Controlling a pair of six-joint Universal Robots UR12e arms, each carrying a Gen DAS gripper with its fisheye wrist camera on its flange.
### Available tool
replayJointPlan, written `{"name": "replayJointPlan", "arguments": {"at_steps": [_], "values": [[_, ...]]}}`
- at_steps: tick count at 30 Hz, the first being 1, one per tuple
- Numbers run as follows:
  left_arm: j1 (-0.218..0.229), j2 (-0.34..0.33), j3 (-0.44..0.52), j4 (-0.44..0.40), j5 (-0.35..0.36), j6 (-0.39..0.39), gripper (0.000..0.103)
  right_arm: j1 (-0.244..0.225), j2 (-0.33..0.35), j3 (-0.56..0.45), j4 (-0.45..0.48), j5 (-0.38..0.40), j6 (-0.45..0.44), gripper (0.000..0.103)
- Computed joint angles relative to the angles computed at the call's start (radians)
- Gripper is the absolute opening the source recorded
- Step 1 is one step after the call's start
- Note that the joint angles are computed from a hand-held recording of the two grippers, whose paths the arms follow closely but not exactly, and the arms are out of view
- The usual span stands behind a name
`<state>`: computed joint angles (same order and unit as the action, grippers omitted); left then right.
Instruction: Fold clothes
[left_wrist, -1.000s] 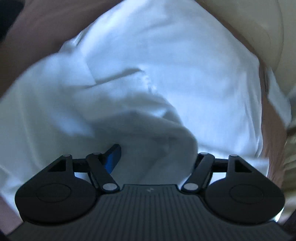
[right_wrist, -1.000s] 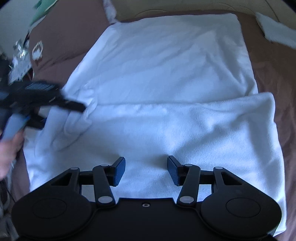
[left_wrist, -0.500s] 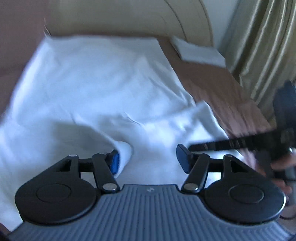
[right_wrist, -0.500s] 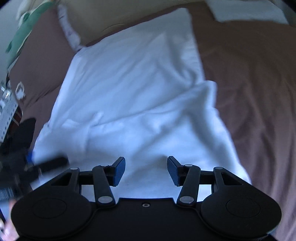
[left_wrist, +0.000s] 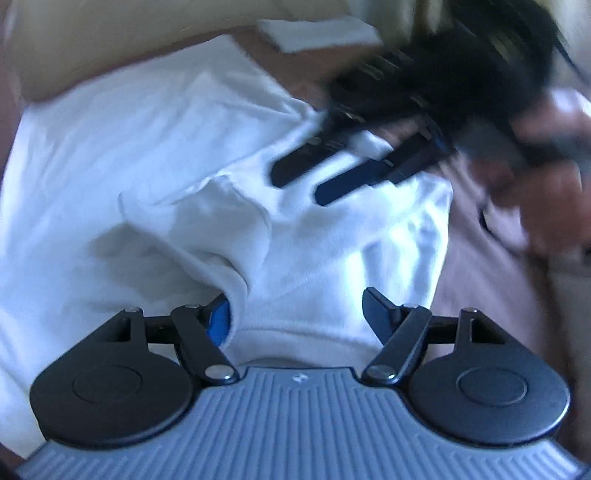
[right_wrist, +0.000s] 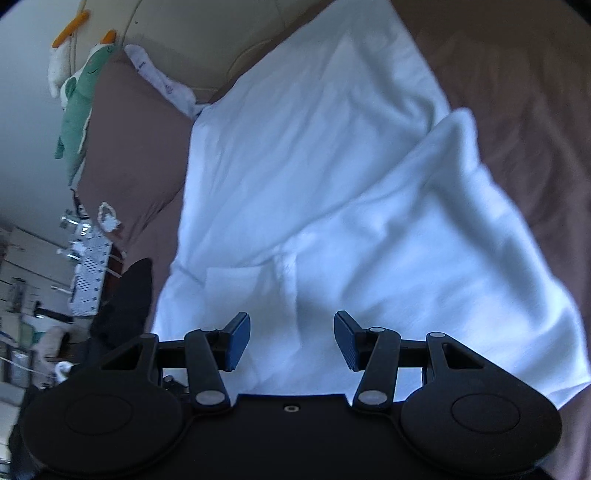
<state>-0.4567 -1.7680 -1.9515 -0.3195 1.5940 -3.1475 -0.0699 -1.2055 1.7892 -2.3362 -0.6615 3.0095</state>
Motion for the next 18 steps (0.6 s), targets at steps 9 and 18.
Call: {"name": "replayJointPlan", "arguments": {"at_steps": [9, 18], "values": [[-0.026, -0.001, -0.021, 0.006, 0.017, 0.136, 0.072, 0.100, 0.011, -0.142, 0.377, -0.059, -0.343, 0.069], [0.068, 0.105, -0.090, -0.028, -0.110, 0.079, 0.067, 0.110, -0.004, -0.104, 0.187, -0.169, -0.206, 0.004]]}}
